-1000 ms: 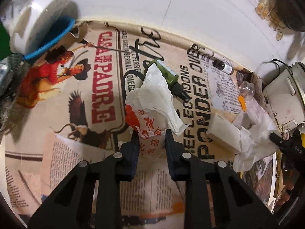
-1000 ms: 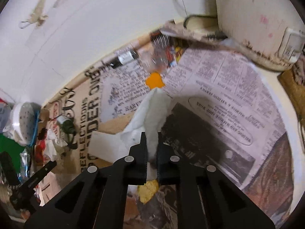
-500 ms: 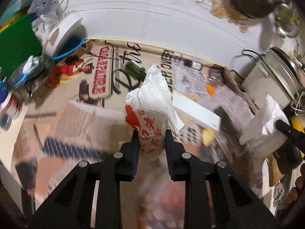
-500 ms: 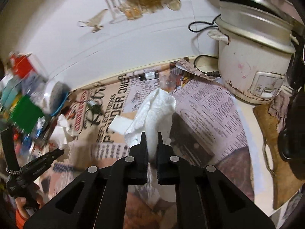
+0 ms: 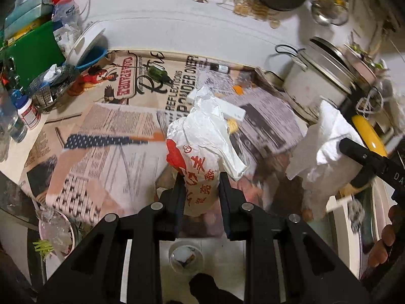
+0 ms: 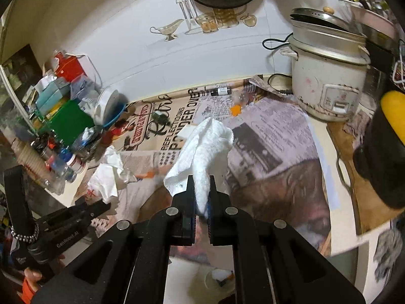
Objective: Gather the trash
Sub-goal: 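Carry the plastic bag and tissue down over the floor bucket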
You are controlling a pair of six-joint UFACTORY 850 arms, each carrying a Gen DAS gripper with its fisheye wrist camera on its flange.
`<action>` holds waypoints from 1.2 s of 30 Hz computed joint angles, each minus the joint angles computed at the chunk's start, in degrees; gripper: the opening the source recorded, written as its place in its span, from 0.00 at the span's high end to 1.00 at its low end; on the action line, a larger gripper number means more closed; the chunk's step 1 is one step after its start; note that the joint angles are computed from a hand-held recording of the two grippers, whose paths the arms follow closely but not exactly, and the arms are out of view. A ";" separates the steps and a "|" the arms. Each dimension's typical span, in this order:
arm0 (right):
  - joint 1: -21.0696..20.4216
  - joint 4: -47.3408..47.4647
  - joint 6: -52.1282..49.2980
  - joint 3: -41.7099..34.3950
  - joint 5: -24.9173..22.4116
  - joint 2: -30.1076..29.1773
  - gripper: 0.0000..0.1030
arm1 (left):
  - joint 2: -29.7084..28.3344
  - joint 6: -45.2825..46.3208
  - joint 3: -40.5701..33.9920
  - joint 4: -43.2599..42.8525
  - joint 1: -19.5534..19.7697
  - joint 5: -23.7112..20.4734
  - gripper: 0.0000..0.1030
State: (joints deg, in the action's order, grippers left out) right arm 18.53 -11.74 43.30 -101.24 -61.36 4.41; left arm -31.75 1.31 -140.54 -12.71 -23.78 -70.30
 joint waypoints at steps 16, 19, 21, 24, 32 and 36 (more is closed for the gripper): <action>26.55 -18.43 33.20 5.54 -9.46 2.30 0.94 | 27.97 20.40 40.82 -9.42 11.60 5.56 0.76; 29.32 -18.14 34.50 4.90 -11.33 1.39 0.94 | 29.83 21.43 43.63 -9.54 13.31 3.84 0.76; 30.54 -17.79 35.04 5.16 -12.23 1.14 0.94 | 31.02 21.80 45.70 -8.90 13.64 3.61 0.76; 31.11 -16.32 35.69 7.73 -11.86 2.06 0.94 | 32.59 21.87 49.13 -8.07 13.67 3.88 0.76; 28.51 -9.77 34.73 20.41 -5.55 7.09 0.94 | 35.17 19.41 59.77 -4.13 10.62 7.57 0.76; 25.43 -5.83 31.87 29.14 -0.56 10.05 0.94 | 35.28 17.01 65.96 -2.59 8.15 11.85 0.76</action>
